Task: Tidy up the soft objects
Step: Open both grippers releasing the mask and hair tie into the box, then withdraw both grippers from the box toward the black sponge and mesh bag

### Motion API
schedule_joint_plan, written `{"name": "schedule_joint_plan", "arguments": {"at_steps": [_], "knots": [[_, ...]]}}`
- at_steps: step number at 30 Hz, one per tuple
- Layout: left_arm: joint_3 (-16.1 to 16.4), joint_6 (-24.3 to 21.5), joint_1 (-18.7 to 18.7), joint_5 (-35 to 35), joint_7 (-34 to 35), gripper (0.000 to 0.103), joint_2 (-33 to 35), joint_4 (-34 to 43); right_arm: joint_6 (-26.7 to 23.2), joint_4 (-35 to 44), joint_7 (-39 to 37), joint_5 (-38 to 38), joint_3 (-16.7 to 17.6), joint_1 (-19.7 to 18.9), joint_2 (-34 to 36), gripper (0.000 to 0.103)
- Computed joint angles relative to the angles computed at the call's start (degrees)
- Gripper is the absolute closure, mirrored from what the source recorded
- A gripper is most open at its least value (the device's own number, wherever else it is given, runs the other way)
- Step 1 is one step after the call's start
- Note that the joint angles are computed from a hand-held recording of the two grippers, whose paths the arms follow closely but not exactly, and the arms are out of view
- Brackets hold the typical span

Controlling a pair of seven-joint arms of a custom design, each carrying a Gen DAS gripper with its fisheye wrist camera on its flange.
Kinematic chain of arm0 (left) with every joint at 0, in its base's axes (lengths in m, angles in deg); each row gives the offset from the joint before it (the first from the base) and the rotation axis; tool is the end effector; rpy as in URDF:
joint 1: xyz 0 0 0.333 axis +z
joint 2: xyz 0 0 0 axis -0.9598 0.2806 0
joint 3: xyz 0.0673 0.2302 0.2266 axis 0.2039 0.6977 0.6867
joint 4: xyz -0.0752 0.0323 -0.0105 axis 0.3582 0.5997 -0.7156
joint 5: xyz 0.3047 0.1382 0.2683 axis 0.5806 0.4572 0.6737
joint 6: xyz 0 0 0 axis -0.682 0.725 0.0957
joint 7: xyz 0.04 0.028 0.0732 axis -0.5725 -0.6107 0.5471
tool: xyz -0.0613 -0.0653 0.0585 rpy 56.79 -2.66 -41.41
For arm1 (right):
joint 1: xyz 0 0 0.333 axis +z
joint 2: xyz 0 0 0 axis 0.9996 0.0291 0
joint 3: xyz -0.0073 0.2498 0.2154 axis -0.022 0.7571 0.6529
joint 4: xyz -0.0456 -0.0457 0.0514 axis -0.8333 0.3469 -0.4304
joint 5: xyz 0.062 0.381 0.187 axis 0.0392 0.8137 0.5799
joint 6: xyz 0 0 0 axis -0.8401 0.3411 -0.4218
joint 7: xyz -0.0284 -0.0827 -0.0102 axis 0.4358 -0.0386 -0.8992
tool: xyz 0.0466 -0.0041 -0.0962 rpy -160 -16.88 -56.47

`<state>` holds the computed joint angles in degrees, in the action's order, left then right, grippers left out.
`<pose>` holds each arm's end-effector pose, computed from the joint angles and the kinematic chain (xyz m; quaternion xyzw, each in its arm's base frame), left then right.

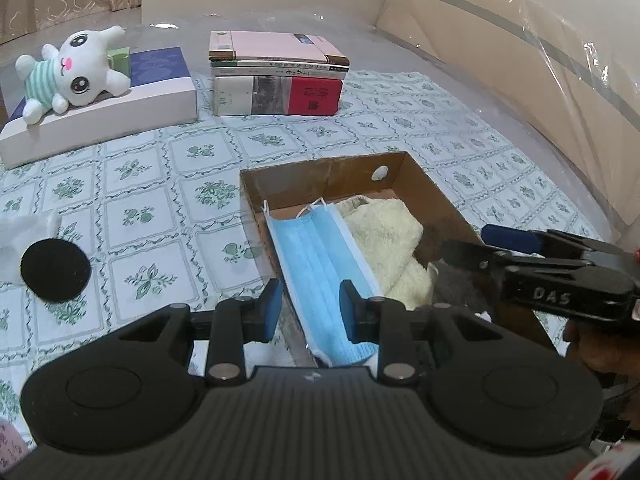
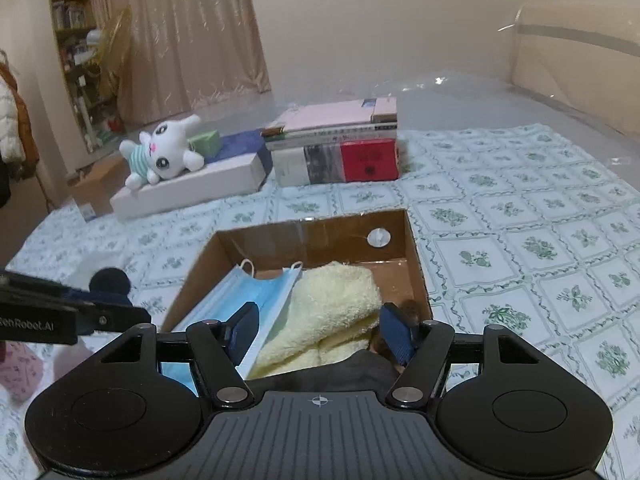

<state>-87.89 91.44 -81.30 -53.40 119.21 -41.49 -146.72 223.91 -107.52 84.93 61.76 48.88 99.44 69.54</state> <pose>0.6014 -0.1980 0.4456 -0.7080 0.6024 -0.3087 0.2013 0.6751 0.2402 0.4253 -0.7616 0.4541 -0.1291 0.4439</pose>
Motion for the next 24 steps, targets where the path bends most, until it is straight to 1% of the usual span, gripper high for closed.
{"name": "schedule_joint_plan", "arguments": {"at_steps": [2,5,9,11,14,17,24], "knots": [[0.2,0.3,-0.1,0.9,-1.6,0.076,-1.7,-1.7,0.8,-2.0,-1.7,3.3,1.0,-0.7,-2.1,0.036],[-0.3,0.5,0.2,1.3,-3.3,0.076,-4.8,-4.7,2.6,-5.8,-3.6,8.5,1.0,-0.2,-5.9,0.036],[-1.6,0.3,0.9,1.6,-5.5,0.076,-9.6,-9.0,3.5,-11.5,-5.2,15.3,-0.4,2.0,-11.9,0.036],[-2.4,0.0,1.3,1.6,-6.7,0.076,-12.4,-11.5,3.4,-14.6,-5.5,17.6,-1.3,3.5,-15.2,0.036],[-3.5,-0.5,1.6,0.8,-7.2,0.076,-16.7,-14.9,4.0,-19.0,-4.6,18.6,-2.8,6.0,-19.7,0.036],[-4.6,-0.9,1.8,0.1,-7.5,0.076,-20.7,-18.1,5.6,-22.7,-5.9,21.5,-4.2,8.7,-24.0,0.036],[-6.1,-2.3,0.9,-2.6,-7.1,0.074,-28.8,-24.2,9.7,-29.8,-4.7,20.3,-6.7,14.8,-31.5,0.036]]}}
